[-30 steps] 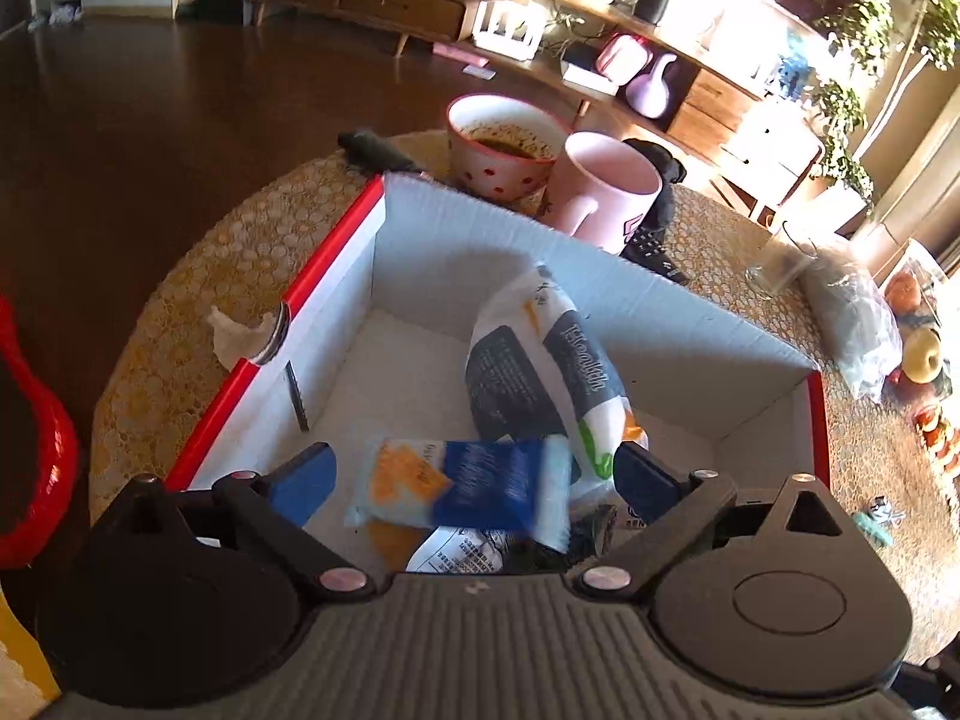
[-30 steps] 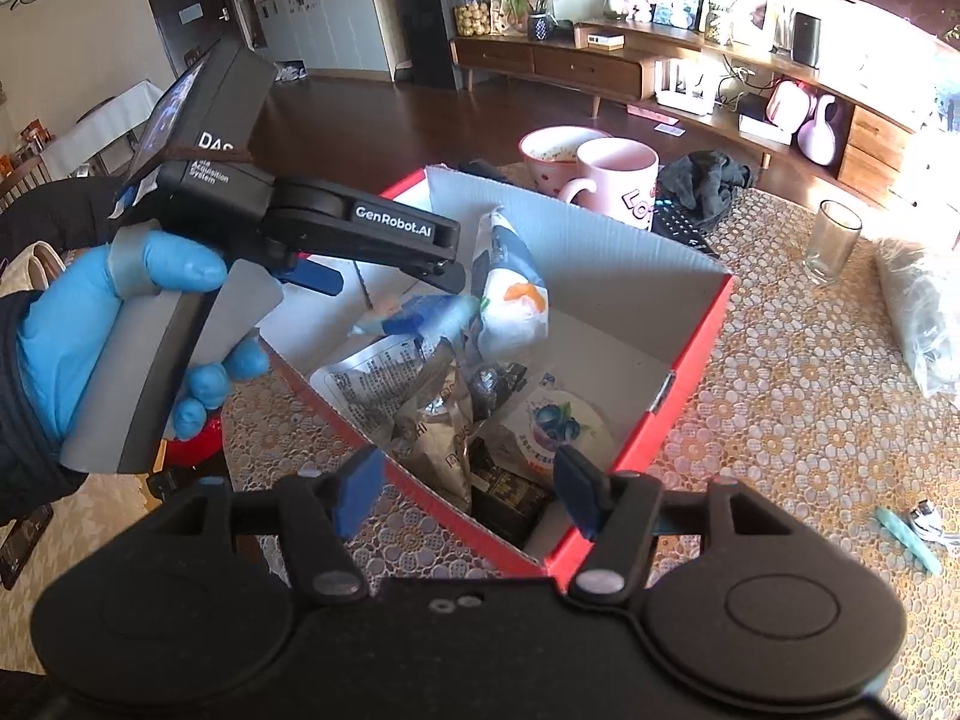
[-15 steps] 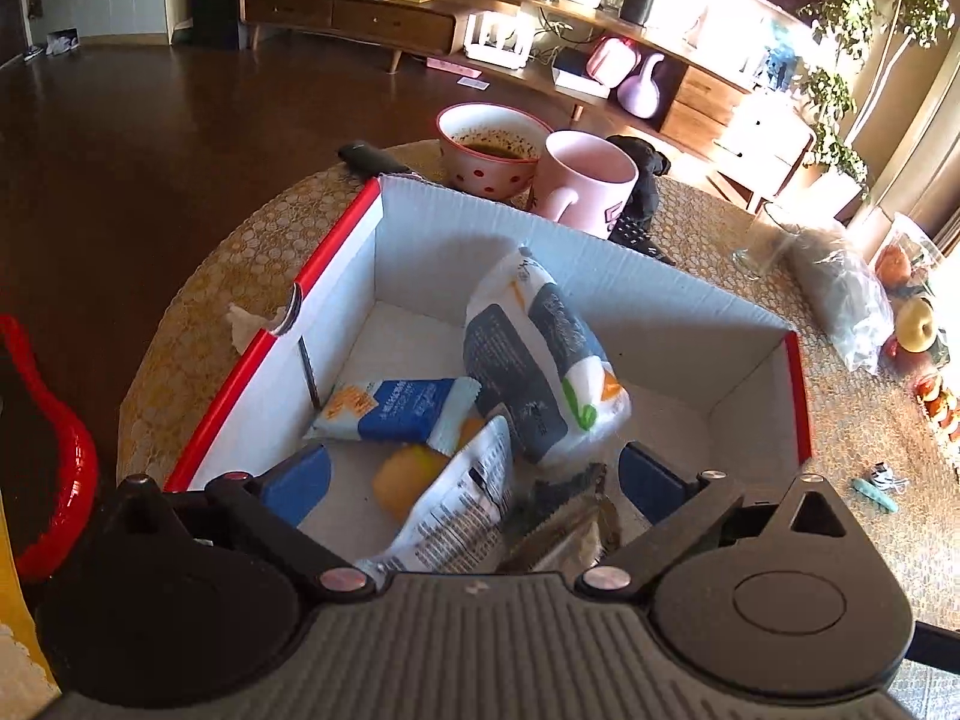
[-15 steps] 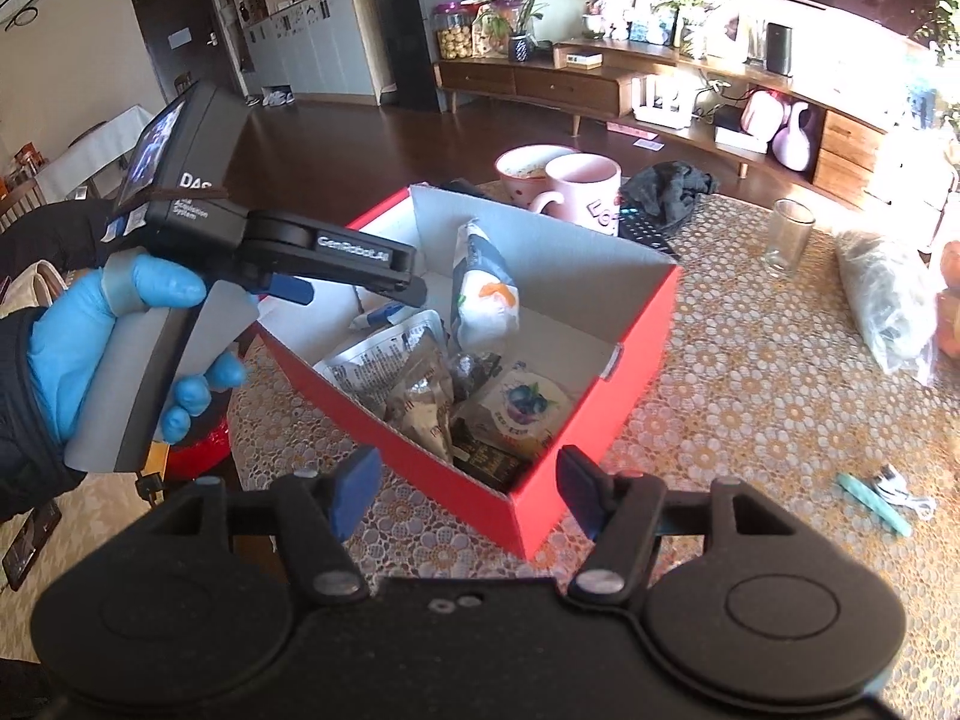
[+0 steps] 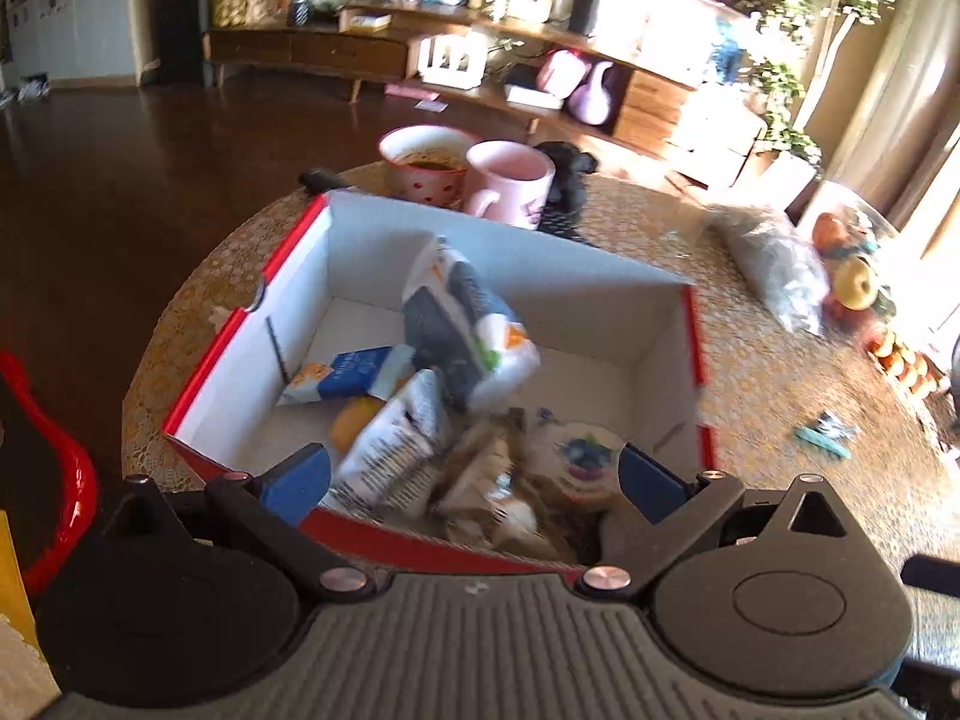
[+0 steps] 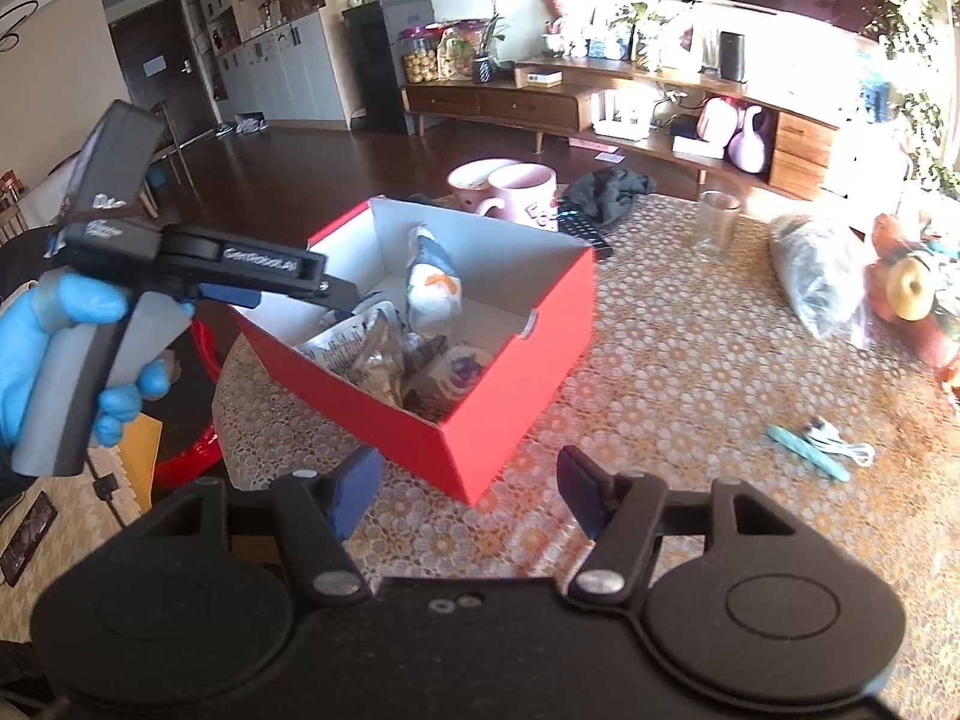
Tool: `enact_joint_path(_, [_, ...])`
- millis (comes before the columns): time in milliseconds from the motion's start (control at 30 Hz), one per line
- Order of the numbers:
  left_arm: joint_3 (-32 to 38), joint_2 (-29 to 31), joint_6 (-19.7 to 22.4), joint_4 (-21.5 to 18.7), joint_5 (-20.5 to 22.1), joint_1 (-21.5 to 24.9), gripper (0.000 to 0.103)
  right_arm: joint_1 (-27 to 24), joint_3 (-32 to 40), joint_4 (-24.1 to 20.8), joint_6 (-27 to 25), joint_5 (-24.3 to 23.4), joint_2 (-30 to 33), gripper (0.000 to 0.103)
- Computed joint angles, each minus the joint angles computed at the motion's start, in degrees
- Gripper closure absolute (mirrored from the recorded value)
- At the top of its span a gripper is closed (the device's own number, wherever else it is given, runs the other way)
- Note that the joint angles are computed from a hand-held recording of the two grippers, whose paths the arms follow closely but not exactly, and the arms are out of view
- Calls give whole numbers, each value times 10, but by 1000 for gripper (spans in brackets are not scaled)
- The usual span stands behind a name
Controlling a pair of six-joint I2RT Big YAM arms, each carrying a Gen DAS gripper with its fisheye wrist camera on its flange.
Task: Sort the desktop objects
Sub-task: 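Withdraw both grippers from the box toward the teal stick and white cable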
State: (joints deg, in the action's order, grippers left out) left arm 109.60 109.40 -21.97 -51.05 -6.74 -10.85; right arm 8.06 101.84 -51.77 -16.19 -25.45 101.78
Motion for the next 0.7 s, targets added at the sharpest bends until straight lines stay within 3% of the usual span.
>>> enact_joint_path(267, [-31, -26, 29, 34, 8, -45, 0, -46, -41, 18, 1, 4, -26, 37])
enact_joint_path(567, [-10, -7, 50, 50, 15, -93, 0, -98, -62, 30, 3, 16, -35, 37])
enact_joint_path(700, [-7, 2, 61, 76, 13, -113, 0, -118, -60, 37, 1, 18, -30, 37])
